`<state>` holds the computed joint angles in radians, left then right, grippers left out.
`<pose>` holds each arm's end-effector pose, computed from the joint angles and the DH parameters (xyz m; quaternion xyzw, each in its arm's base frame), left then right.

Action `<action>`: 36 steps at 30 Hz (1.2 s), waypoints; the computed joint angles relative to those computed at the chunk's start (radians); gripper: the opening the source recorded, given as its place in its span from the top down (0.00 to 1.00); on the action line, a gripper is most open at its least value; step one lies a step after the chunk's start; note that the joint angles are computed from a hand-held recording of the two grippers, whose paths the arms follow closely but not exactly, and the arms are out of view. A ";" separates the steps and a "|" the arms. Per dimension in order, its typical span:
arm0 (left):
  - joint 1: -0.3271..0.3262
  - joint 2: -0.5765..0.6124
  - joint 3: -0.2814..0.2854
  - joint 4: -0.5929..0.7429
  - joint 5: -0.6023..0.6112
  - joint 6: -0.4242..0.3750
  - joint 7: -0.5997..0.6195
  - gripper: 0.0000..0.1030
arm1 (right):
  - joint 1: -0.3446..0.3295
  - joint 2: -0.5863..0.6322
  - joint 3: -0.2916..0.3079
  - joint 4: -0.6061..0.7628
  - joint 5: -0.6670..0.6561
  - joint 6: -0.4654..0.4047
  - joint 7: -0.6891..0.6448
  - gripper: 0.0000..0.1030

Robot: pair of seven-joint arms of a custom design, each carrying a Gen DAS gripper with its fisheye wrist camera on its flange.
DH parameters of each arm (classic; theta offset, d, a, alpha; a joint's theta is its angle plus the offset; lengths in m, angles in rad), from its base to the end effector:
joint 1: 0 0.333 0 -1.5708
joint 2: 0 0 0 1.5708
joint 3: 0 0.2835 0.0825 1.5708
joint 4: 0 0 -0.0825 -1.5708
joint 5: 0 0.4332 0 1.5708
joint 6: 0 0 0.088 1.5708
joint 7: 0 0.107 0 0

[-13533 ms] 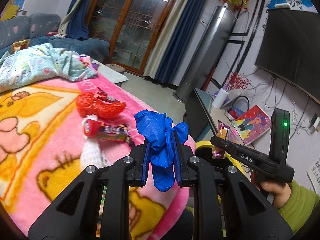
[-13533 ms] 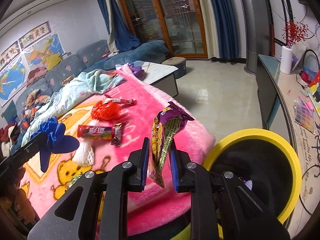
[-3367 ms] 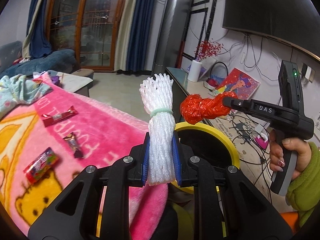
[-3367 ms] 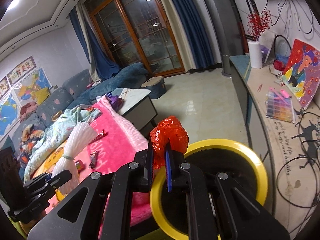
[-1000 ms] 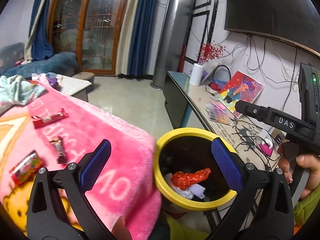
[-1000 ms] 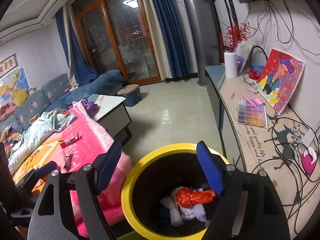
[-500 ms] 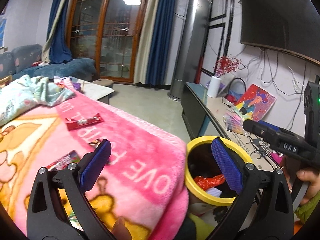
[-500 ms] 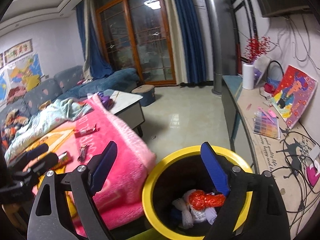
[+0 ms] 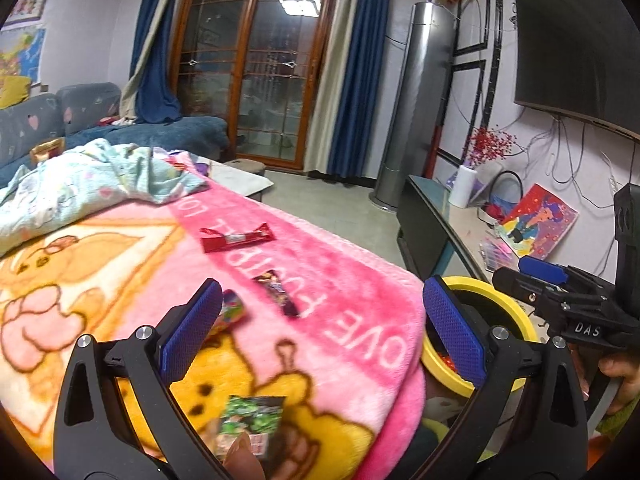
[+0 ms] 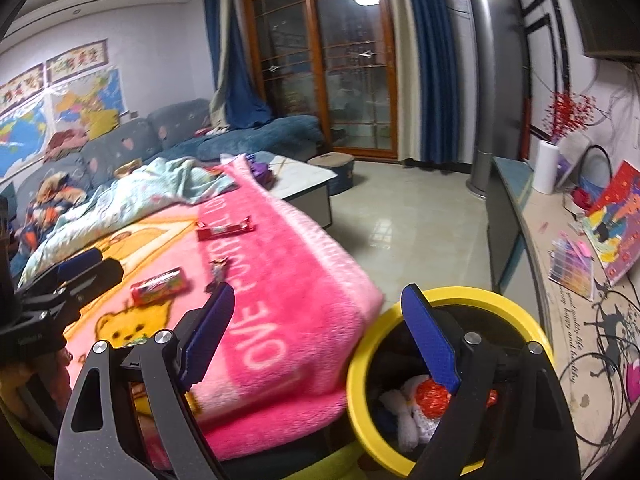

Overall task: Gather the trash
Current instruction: 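Move both open tools back toward the blanket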

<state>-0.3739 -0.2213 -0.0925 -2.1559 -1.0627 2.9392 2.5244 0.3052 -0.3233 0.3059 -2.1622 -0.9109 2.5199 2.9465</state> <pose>0.5406 -0.2120 0.5370 -0.4388 0.7277 -0.4901 0.1940 0.4522 0.3411 0.5520 -0.5671 0.6631 -0.3353 0.3554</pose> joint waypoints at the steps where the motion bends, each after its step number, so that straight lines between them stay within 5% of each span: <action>1: 0.003 -0.002 0.003 -0.002 -0.001 0.000 0.001 0.11 | 0.002 0.009 0.000 0.006 0.001 0.007 -0.005 0.20; 18: 0.043 -0.049 0.052 -0.084 0.103 0.010 -0.084 0.11 | 0.083 0.218 -0.071 0.172 0.036 0.077 -0.105 0.20; 25: 0.086 -0.063 0.055 -0.123 0.226 -0.077 -0.198 0.11 | 0.116 0.320 -0.122 0.257 0.091 0.091 -0.146 0.20; 36: 0.125 -0.032 0.048 -0.094 0.244 -0.283 -0.194 0.13 | 0.170 0.517 -0.201 0.447 0.252 0.115 -0.323 0.27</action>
<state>-0.2485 -0.2534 -0.0441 -2.2501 -0.8189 2.6565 2.3300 0.4754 0.1936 0.1052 -1.7153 -0.6587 2.6344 2.6234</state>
